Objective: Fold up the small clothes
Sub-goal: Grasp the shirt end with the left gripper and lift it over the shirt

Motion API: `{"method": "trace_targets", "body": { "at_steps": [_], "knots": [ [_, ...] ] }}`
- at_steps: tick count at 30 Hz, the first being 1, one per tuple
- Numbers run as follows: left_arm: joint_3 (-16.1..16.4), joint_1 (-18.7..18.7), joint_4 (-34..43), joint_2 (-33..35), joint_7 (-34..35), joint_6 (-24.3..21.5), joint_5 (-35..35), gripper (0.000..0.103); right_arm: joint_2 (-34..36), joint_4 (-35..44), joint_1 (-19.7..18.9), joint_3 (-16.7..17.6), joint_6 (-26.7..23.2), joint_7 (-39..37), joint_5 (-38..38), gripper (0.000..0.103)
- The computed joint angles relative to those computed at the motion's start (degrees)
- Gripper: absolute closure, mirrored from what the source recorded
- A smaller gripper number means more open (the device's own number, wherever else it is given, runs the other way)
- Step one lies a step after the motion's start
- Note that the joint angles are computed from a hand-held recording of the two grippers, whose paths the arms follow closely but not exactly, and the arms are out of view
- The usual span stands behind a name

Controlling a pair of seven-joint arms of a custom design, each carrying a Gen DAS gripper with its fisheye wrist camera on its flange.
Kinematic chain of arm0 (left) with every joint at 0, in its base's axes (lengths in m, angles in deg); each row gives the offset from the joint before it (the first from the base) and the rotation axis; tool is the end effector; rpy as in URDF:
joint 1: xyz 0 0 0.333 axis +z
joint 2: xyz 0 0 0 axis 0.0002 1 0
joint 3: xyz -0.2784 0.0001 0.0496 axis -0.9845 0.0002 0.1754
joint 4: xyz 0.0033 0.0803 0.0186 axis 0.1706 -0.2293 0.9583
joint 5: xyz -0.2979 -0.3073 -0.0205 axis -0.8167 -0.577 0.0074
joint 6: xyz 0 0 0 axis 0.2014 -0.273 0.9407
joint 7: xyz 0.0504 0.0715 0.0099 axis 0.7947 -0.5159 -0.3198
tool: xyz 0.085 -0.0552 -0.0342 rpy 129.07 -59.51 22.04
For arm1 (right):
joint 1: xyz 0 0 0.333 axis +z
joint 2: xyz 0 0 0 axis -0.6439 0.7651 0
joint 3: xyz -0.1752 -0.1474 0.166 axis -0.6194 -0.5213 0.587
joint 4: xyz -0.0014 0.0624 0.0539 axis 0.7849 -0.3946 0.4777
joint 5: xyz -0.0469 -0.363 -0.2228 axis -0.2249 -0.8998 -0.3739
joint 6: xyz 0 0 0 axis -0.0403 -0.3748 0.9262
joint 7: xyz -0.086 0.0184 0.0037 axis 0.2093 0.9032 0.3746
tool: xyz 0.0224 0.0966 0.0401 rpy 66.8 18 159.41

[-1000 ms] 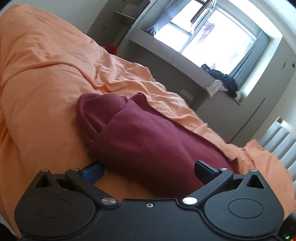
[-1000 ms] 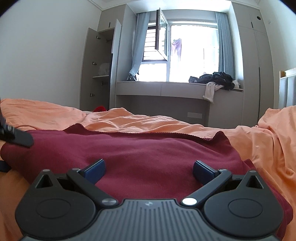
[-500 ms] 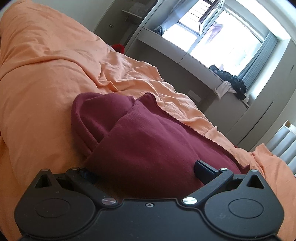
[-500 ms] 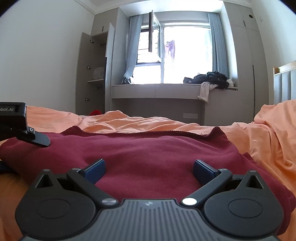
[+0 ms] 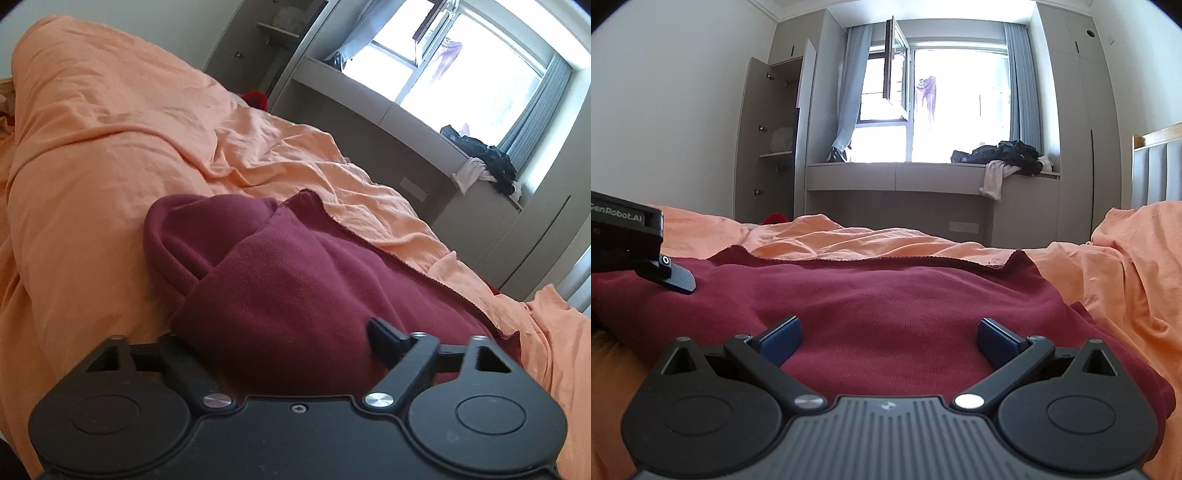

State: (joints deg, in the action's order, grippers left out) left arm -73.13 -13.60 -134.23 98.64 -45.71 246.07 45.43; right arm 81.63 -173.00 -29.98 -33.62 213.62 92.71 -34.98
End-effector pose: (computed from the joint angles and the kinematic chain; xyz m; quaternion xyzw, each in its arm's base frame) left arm 0.6875 -0.1820 0.4633 -0.7277 0.4603 -0.4600 0.2167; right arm 0.6739 0.0977 0.3793 -0.5606 0.5281 -0.4595 0.4424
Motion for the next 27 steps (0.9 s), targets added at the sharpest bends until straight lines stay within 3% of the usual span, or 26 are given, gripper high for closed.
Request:
{"method": "trace_targets", "body": {
  "at_steps": [5, 8, 13, 18, 20, 23, 24, 27],
  "knots": [
    [5.4, -4.9, 1.6, -0.6, -8.2, -1.0, 11.0, 0.060, -0.7, -0.3, 0.1, -0.2, -1.1, -0.5, 0.2, 0.000],
    [5.6, -5.0, 3.1, -0.6, -11.4, -1.5, 16.7, 0.072, -1.4, -1.1, -0.4, 0.0, -1.5, -0.2, -0.8, 0.000],
    [3.5, -3.4, 6.3, -0.3, -12.5, -0.5, 23.2, 0.078, -3.7, -3.3, -4.0, 1.4, -4.3, 3.2, -8.3, 0.000],
    [1.4, -2.2, 11.4, 1.4, -9.2, 3.7, 27.1, 0.080, -8.4, -7.0, -15.4, 7.3, -9.0, 17.0, -27.5, 0.000],
    [-2.1, -0.1, 13.1, 2.7, -0.6, 5.4, 22.2, 0.080, -10.5, -8.7, -18.1, 7.8, -9.1, 22.0, -32.2, 0.000],
    [-13.9, 7.4, 14.6, 5.0, 17.8, 5.6, 11.3, 0.080, -13.1, -10.7, -15.8, 3.3, -8.4, 21.5, -28.7, 0.000],
    [-16.5, 8.7, 15.0, 5.6, 21.8, 5.3, 9.4, 0.080, -13.7, -10.9, -15.5, 2.1, -8.9, 21.5, -27.7, 0.000],
    [-21.4, 10.1, 15.9, 7.1, 30.9, 4.6, 6.4, 0.080, -14.7, -11.0, -15.4, -0.5, -10.6, 22.3, -23.9, 0.000]
  ]
}}
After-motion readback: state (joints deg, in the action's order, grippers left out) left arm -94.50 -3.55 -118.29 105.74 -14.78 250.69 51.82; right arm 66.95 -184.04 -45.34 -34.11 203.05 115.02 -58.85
